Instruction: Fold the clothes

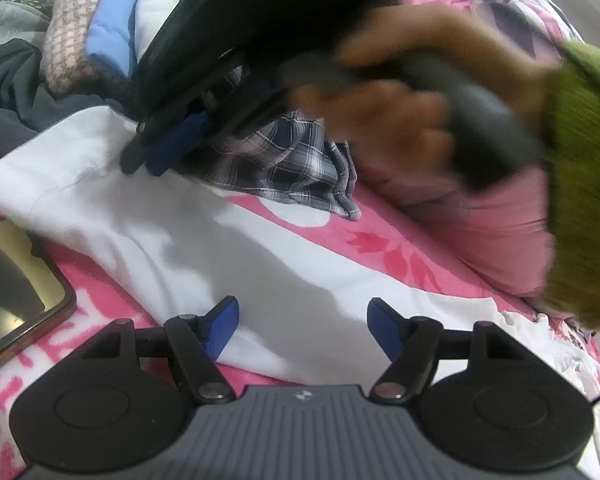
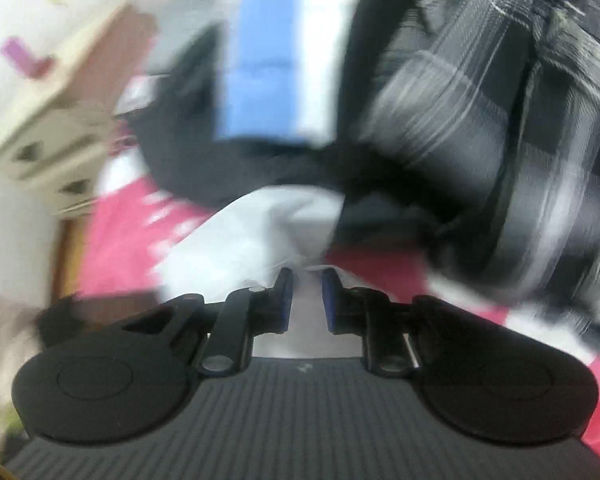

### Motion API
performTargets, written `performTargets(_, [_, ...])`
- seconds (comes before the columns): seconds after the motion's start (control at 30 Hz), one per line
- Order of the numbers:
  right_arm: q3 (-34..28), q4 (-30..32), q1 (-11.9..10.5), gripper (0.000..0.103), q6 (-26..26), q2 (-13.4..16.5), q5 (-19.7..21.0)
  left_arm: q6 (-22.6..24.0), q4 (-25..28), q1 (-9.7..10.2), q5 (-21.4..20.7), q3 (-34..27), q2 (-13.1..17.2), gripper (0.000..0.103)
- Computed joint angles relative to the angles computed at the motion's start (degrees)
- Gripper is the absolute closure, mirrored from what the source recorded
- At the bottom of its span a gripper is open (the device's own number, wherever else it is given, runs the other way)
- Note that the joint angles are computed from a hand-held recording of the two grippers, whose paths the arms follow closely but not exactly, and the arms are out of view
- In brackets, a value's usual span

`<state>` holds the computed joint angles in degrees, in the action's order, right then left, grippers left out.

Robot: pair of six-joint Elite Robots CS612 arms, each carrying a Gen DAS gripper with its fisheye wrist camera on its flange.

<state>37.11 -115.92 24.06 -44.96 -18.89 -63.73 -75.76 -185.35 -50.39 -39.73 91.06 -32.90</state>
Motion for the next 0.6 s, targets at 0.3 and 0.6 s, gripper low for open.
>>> performTargets(0.3, [0.4,-11.3,-1.0,0.088,12.9,0.1,1.2,-0.8,-1.1,0.29,-1.0,0.5,-0.2,0.031])
performTargets(0.6, [32.8,-47.5,-8.1,0.086,33.1,-18.6,2.3,-1.6,-1.0,0.15,-0.7,1.3,-0.9,0.03])
